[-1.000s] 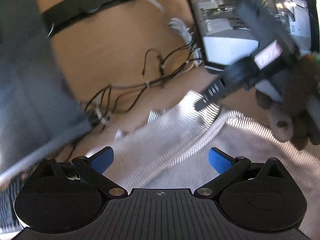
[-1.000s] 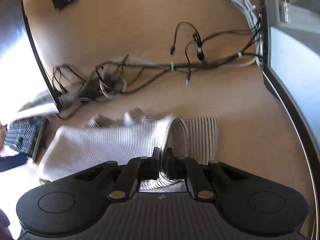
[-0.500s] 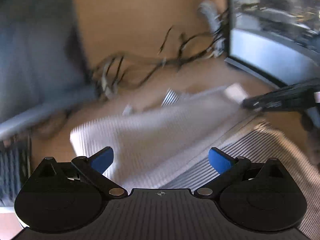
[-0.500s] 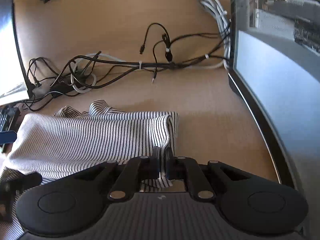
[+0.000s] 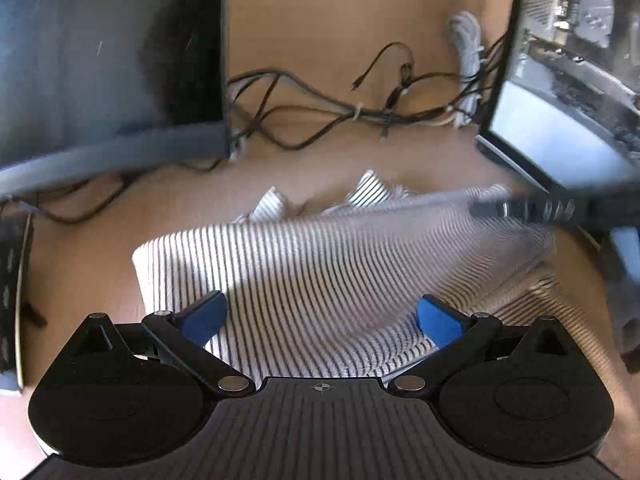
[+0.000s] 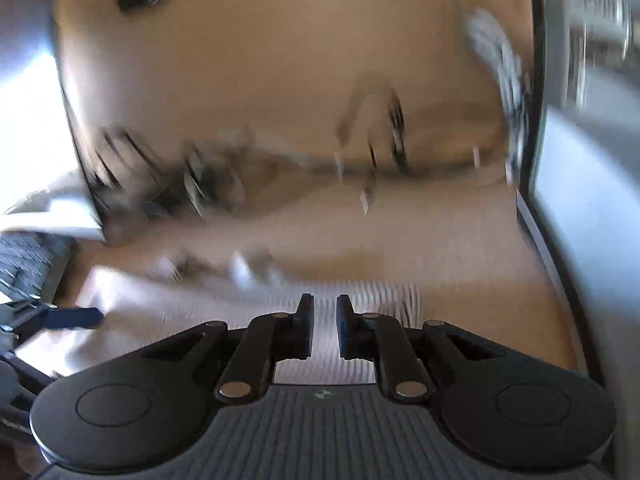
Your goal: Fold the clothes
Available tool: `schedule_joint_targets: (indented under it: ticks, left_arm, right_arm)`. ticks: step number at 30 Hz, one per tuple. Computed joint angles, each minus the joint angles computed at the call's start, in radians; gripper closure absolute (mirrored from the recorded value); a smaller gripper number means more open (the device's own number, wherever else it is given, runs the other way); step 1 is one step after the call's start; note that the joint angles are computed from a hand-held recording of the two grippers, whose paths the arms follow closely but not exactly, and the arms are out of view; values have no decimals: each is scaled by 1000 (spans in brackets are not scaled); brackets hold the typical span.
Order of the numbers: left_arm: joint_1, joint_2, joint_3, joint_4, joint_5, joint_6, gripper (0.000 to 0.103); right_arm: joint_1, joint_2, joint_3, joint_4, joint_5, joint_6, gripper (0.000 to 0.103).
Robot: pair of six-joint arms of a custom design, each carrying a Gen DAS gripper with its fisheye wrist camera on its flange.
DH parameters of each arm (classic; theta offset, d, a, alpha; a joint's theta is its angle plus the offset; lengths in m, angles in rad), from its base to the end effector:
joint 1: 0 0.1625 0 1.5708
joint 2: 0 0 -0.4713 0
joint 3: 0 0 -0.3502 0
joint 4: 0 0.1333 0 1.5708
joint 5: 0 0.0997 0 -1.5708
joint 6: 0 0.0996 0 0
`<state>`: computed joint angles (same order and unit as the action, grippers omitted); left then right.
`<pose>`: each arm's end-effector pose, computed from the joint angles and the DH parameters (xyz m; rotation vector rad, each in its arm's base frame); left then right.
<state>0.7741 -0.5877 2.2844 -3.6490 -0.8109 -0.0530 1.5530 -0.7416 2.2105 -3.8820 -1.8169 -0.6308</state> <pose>-0.1933 -0.4713 0.0465 0.7203 2.3713 -0.8414 0.0997 -0.5235 0.1425 0.6185 -2.4104 0.9571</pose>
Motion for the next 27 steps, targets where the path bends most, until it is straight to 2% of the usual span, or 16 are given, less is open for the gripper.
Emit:
schedule_joint_targets:
  ticks: [2,4,5,6,8,10,14,17,19,21,23,27]
  left_arm:
    - [7,3,8,-31,-18,28,0]
    - [20,-1,11,-47,-41,33,0]
    - [27,-4,10,-50,-52,35,0]
    - [31,-5,13,-59,-61,37,0]
    - [33,-12,15,-57,-71,30,0]
    - [32,-23,18,-47,-78,18,0]
    - [28,-70,46,-42,-111,-52,0]
    - [30,-92,78,-67,-139,-104,0]
    - [30,-104,99,-69,-148,-141,0]
    - [28,-118,120,-66,-165,-169,0]
    - [20,-130,147,-78,-170,-180,0]
    - [2,-173,207,-99,-142,-193,0]
  right_arm:
    - [-8,14,-20,31,-38,6,92]
    - [17,-1,-47,100,-66,15,88]
    - [26,4,-67,125,-51,0,80]
    - [35,9,-88,150,-36,-16,64]
    - [53,19,-130,203,-5,-48,53]
    - [69,34,-178,256,16,-76,53]
    - [77,108,-289,330,-45,-76,53]
    - [71,124,-320,388,-44,-76,52]
    - [72,135,-317,373,-45,-104,56]
    - [79,135,-315,370,-52,-104,81]
    - [90,109,-310,426,-62,-69,91]
    - [99,9,-215,411,75,-58,92]
